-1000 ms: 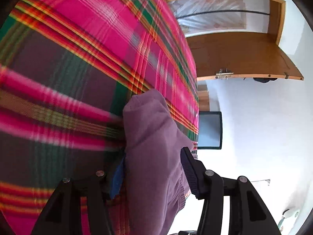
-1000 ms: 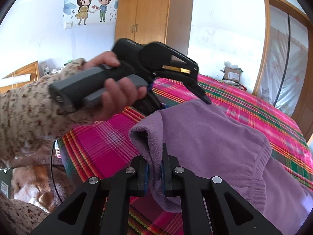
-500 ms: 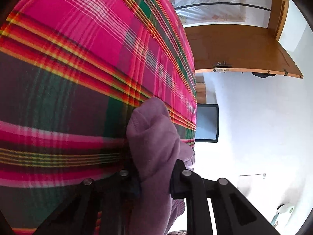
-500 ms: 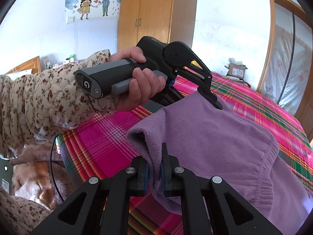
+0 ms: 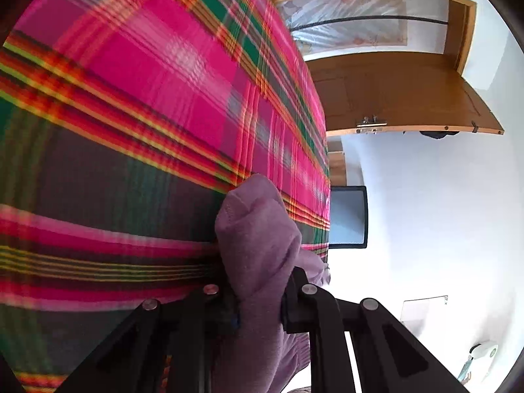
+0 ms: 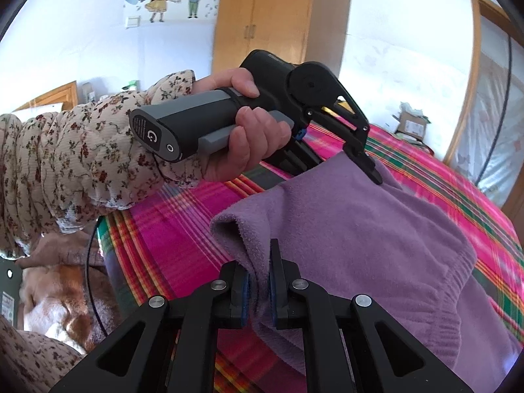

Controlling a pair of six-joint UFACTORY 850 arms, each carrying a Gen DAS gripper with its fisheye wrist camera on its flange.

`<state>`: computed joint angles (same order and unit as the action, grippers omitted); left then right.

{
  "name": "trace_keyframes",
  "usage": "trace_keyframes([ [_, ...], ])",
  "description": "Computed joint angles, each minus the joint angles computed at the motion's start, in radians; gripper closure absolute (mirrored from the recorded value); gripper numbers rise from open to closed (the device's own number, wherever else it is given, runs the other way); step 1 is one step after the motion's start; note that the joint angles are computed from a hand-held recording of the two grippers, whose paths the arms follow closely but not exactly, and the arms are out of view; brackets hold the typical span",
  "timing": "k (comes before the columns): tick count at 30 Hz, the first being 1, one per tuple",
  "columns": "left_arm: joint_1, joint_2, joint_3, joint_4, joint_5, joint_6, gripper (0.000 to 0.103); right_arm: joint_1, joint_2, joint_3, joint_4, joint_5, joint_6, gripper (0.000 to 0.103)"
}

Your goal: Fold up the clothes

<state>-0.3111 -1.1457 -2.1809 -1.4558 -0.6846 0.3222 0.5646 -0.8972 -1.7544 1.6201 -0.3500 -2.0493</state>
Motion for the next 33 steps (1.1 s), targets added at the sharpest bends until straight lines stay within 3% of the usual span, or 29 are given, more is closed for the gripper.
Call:
trace_keyframes([
  [13,0.060,0.227,0.394,-0.145,0.102,0.178,0.086,0.065,-0.144,-0.245,-0.353,-0.124,0.303,0.093],
  [21,0.059,0.251,0.447,-0.184,0.137,0.204,0.078,0.088,-0.240,-0.406,-0.619,-0.149,0.599,0.091],
  [25,0.042,0.307,0.498,-0.132,0.235,0.164,0.072,0.091,-0.260,-0.447,-0.683,-0.165,0.669,0.084],
  [29,0.027,0.383,0.587,-0.222,0.330,0.227,0.072,0.096,-0.235,-0.412,-0.679,-0.159,0.641,0.077],
  [33,-0.005,0.448,0.658,-0.354,0.423,0.339,0.072,0.076,-0.163,-0.302,-0.493,-0.178,0.451,0.077],
])
